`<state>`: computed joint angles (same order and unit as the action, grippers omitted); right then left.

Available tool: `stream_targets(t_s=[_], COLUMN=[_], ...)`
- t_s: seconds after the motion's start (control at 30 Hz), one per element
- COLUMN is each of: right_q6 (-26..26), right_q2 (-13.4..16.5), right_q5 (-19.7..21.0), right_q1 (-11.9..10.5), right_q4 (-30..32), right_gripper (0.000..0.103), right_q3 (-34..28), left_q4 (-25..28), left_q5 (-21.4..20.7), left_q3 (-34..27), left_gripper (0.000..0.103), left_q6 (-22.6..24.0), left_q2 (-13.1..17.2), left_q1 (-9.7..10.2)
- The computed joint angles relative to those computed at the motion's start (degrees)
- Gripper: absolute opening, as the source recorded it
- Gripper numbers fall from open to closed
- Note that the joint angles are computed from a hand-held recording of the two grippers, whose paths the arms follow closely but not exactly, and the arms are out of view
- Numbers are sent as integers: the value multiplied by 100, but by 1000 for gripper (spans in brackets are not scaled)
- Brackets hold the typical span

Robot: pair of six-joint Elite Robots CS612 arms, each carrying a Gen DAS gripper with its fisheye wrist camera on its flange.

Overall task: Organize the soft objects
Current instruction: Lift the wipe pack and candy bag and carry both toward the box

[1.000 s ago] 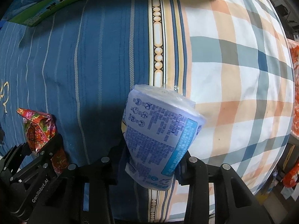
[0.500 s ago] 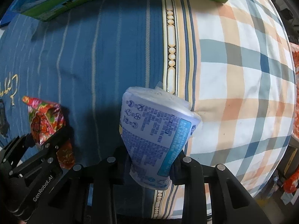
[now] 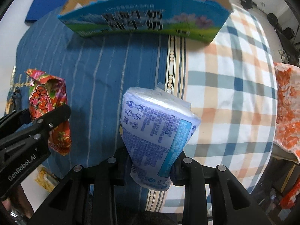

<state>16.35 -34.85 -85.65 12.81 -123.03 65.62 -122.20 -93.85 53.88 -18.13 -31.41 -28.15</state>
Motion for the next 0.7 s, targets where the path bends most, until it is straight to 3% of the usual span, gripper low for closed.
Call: stream_targets(t_s=[0.27, 0.53, 0.7], right_q6=[-127, -214, -311], right_q2=[-468, -483, -265], right_q5=[-28, 8, -116], right_q1=[-43, -84, -125], right_q4=[-592, -1007, -1090], right_gripper=[34, 34, 34], right_q3=[489, 233, -285], left_q4=[-448, -780, -837], left_q5=[-18, -169, -111], left_q3=[336, 70, -505], left_gripper=[44, 44, 44], left_q6=[214, 295, 286], left_q2=[-372, -378, -138], left_q1=[-22, -7, 50])
